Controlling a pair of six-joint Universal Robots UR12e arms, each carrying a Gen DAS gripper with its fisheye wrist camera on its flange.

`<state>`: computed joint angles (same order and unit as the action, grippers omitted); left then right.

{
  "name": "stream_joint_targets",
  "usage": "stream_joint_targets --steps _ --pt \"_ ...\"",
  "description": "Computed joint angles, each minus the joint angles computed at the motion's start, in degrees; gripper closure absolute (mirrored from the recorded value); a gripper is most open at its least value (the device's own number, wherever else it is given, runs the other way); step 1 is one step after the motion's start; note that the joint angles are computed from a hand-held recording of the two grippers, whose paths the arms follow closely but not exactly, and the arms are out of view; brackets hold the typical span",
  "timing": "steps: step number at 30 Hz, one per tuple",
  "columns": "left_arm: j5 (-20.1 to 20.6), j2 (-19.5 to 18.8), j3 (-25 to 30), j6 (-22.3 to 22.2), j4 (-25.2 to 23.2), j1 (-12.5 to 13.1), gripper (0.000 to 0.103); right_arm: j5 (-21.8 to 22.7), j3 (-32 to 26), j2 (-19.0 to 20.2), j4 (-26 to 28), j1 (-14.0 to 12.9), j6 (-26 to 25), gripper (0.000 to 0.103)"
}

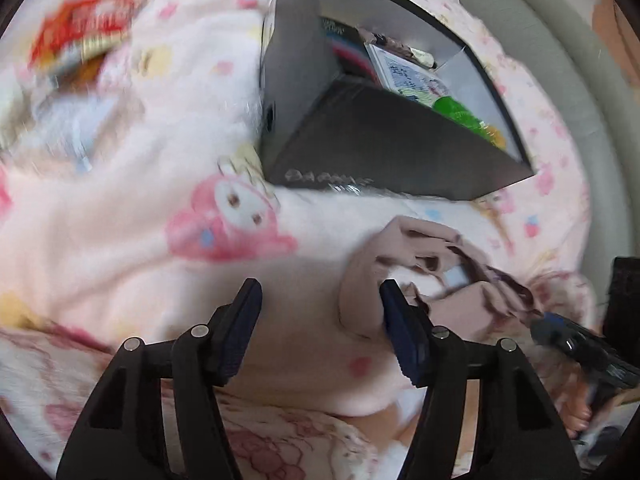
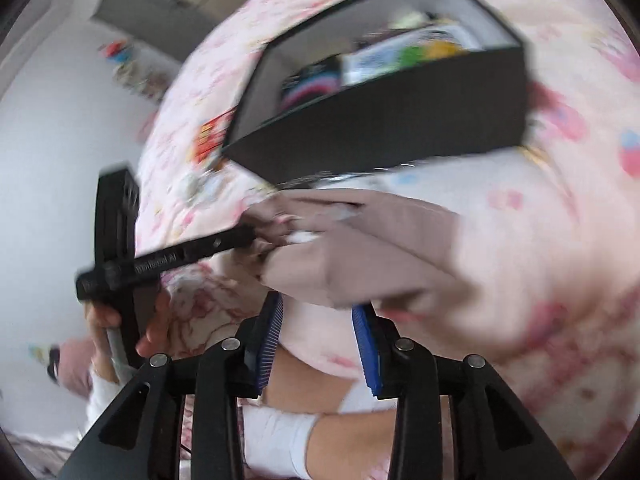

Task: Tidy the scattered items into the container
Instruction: 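Grasp the brown cloth with the right gripper while the left gripper pinches it too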

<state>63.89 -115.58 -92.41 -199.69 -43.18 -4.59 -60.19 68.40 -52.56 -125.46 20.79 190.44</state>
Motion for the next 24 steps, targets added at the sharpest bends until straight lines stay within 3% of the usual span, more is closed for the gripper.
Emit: stream_joint_targets --steps 3,7,9,10,13,15,20,22,24 --pt "-4.6 0.3 -1.4 -0.2 4.5 0.9 0.041 -5.8 -0.5 0.0 -3.6 0.6 1.3 0.071" --pt "-9.0 -0.6 -1.1 1.7 4.5 1.1 0.041 -10.5 -3.5 2.0 -0.9 2.1 1.1 0.071" --pt "-7.1 -1.2 0.5 3.8 1.3 0.2 0.043 -10.8 -4.6 3.3 -0.4 2.5 1.1 0.071" --pt "-4.2 -1.3 1.3 5.0 -0.4 -0.5 0.060 -11.0 -5.0 3.8 0.5 2.5 1.7 0.071" --pt "2.1 -1.6 2.7 5.7 -3.1 -1.8 0.091 -10.3 -5.0 4.3 -0.3 2.3 2.1 0.074" --pt "1.8 -1.2 1.9 4.3 -0.9 -1.5 0.095 -9.1 -4.4 3.9 -2.0 2.1 0.6 0.092" --pt "-0.2 0.5 -1.3 -0.4 5.9 -0.2 0.096 -12.4 -2.7 2.6 -6.9 2.3 1.6 0.098" --pt "0.2 1.1 -2.0 -0.8 5.8 0.1 0.096 -13.7 -2.3 2.0 -7.7 2.4 3.0 0.098" --pt "1.2 2.0 -3.1 -1.6 4.8 0.5 0.096 -12.1 -0.8 0.6 -8.9 2.0 4.5 0.098"
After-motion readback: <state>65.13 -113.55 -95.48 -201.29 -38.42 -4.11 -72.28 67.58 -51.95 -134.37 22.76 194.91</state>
